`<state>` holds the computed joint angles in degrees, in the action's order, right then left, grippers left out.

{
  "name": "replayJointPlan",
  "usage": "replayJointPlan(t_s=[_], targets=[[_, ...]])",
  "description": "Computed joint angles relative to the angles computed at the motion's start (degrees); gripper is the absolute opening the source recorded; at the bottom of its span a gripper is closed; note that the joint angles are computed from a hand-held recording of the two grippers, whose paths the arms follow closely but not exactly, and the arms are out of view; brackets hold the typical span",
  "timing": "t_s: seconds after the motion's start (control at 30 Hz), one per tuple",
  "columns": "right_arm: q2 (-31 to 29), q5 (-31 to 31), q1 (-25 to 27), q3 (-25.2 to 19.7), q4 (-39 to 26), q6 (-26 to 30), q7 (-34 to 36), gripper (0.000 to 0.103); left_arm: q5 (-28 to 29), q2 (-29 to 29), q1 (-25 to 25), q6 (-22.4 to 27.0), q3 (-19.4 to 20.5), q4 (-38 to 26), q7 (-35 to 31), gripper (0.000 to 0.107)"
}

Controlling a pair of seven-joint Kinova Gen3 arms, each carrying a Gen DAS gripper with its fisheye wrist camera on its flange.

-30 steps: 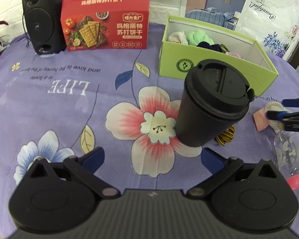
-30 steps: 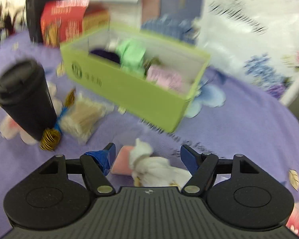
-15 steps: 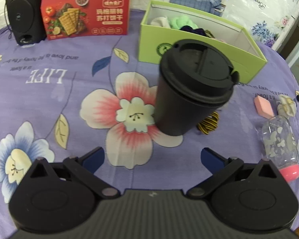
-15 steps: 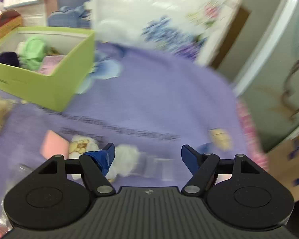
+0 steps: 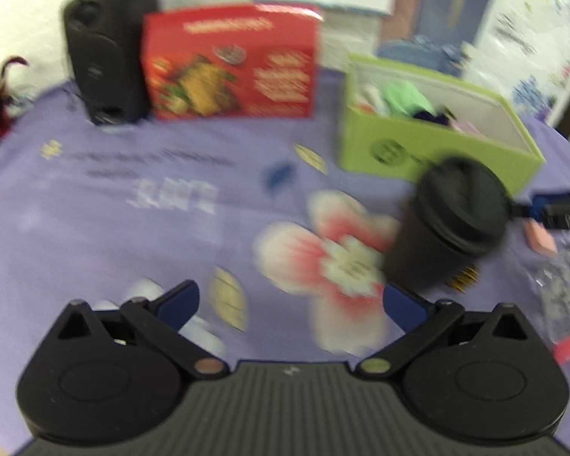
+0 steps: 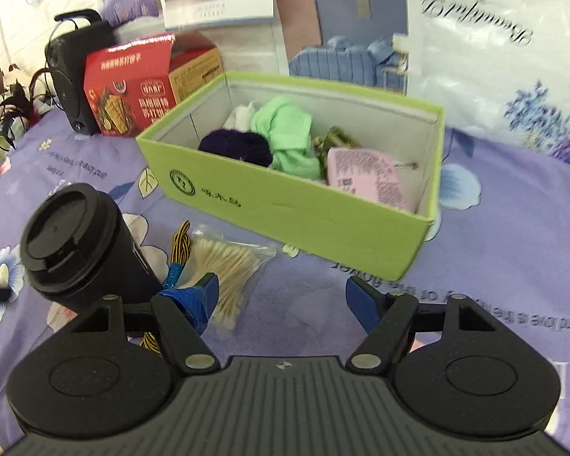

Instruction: Organize soft objects

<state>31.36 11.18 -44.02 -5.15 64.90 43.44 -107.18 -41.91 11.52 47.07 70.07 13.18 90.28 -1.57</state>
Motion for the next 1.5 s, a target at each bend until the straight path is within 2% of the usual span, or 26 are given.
replayJointPlan(t_s=[0.13, 0.27, 0.33, 0.37, 0.5, 0.53, 0.63, 0.73, 0.8, 0.9, 0.93, 1.0, 1.07, 1.13, 1.27, 1.5], targets=[[0.45, -1.39, 1.05, 0.07, 0.27, 0.38, -1.75, 0.059, 1.32, -4.14, -9.84, -7.68, 0.33, 2.79, -8.82, 0.103], [1.77, -4.89, 2.68, -1.95, -1.16, 0.36, -1.04, 0.059, 5.04, 0.84, -20.46, -16.37, 2.13, -0.53, -18.14, 0.103], [2.61, -6.49, 2.95, -2.48, -2.25, -0.64, -0.99, 0.06, 8.67, 4.1, -24.47, -17.4, 3.68, -3.39, -22.8, 0.103], [3.32, -7.12, 2.9, -2.6, -3.28, -0.7, -1.02, 0.06, 10.56, 5.27, -24.89, -18.37, 3.1, -4.38, -25.13, 0.103], [7.77, -8.84, 2.46, -2.85, -9.95, 2.88, 0.15, 0.061, 17.37, 7.49, -19.13, -22.55, -6.16, -5.71, -31.88, 0.103], [9.29, -9.79, 3.07, -3.69, -12.48, 5.21, 1.87, 0.06, 18.54, 8.05, -18.23, -22.63, -7.45, -6.18, -33.15, 0.103], [12.77, -9.95, 2.04, -2.27, -18.44, 11.76, 4.0, 0.06, 21.22, 9.76, -18.22, -22.78, -8.28, -7.79, -37.12, 0.103], [12.71, -10.98, 3.09, -1.93, -19.01, 13.66, 5.5, 0.06, 25.4, 11.57, -15.35, -22.2, -13.05, -10.12, -41.88, 0.103], [11.28, -8.11, 1.78, 0.59, -17.5, 14.14, 5.4, 0.061, 26.98, 12.24, -15.17, -22.5, -13.88, -10.76, -43.64, 0.103], [8.76, -3.01, -0.69, 4.52, -14.6, 14.54, 0.9, 0.061, 27.46, 13.45, -14.55, -21.93, -14.96, -12.06, -43.63, 0.103], [7.31, -2.56, -0.54, 4.12, -12.67, 13.2, 0.58, 0.061, 27.91, 13.55, -14.93, -22.34, -14.7, -12.02, -43.9, 0.103], [4.68, -4.27, 1.8, 0.21, -8.55, 9.98, 2.75, 0.061, 28.73, 13.97, -14.71, -22.35, -15.18, -12.53, -44.59, 0.103], [3.58, -7.01, 3.16, -2.86, -6.59, 9.56, 6.12, 0.061, 27.07, 14.38, -13.98, -21.38, -15.28, -13.24, -43.07, 0.103], [2.9, -7.46, 2.84, -4.61, -5.22, 10.38, 10.55, 0.061, 25.02, 14.49, -14.72, -20.49, -13.39, -13.5, -42.1, 0.103], [2.57, -7.95, 1.07, -4.94, -4.15, 10.29, 14.42, 0.061, 24.79, 13.92, -11.13, -19.7, -17.23, -12.73, -41.62, 0.103], [5.66, -2.81, -3.45, -1.24, -5.67, 8.41, 15.38, 0.061, 24.37, 12.13, -12.26, -19.68, -15.65, -10.69, -40.47, 0.103]])
